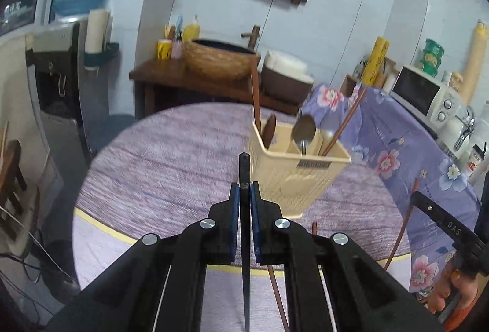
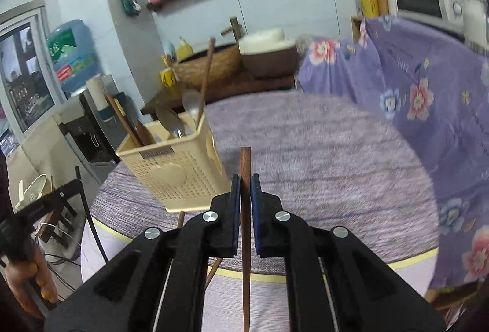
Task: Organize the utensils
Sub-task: 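Lift both held chopsticks and carry them above the cream holder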
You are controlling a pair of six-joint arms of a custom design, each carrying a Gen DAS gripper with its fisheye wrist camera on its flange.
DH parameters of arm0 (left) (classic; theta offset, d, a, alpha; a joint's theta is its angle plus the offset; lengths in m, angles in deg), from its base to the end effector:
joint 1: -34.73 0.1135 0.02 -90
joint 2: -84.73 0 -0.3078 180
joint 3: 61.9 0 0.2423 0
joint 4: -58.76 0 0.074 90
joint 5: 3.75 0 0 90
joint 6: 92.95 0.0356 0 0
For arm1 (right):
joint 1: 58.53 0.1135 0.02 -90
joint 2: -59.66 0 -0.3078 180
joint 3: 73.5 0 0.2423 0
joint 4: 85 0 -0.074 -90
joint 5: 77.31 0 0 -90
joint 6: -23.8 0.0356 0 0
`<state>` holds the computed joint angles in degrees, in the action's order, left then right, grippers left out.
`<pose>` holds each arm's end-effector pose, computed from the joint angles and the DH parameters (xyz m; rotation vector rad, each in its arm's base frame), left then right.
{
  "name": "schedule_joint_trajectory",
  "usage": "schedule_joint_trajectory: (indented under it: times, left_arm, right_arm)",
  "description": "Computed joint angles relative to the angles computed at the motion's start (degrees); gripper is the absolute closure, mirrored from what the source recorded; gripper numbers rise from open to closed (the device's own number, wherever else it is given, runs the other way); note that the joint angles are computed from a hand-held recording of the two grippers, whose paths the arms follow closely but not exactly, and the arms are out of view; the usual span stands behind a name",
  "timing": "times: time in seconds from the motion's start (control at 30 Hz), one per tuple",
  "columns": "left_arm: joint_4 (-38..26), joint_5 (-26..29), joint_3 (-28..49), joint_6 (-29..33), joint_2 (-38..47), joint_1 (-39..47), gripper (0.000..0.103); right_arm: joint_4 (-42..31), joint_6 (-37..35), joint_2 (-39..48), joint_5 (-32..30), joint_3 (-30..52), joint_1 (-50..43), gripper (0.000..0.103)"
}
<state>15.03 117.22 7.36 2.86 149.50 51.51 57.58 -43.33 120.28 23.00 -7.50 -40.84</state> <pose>0.2076 0.0435 0.3448 0.0758 2.1678 -0.3844 0.1950 0.0555 0.3466 0.2022 2.1187 0.2282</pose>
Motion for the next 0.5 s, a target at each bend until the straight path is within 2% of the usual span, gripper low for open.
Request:
schedule_joint_trajectory:
  times: [0.1, 0.33, 0.5]
  left_arm:
    - [-0.32, -0.59, 1.61, 0.26, -0.71, 1.06, 0.095]
    - [-0.94, 0.78, 3.23, 1.46, -0.63, 3.18, 0.095]
    - [-0.64, 1.36, 3.30, 1.77, -0.53, 4.01, 0.095]
  right_arm:
    - [-1.91, -1.33, -1.79, -0.06, 1.91, -0.66, 0.095]
    - [-4.52, -2.37, -3.48, 4.04, 4.32, 2.99, 0.095]
    - [-4.80, -2.86, -3.38, 4.10, 4.83, 3.13, 0.095]
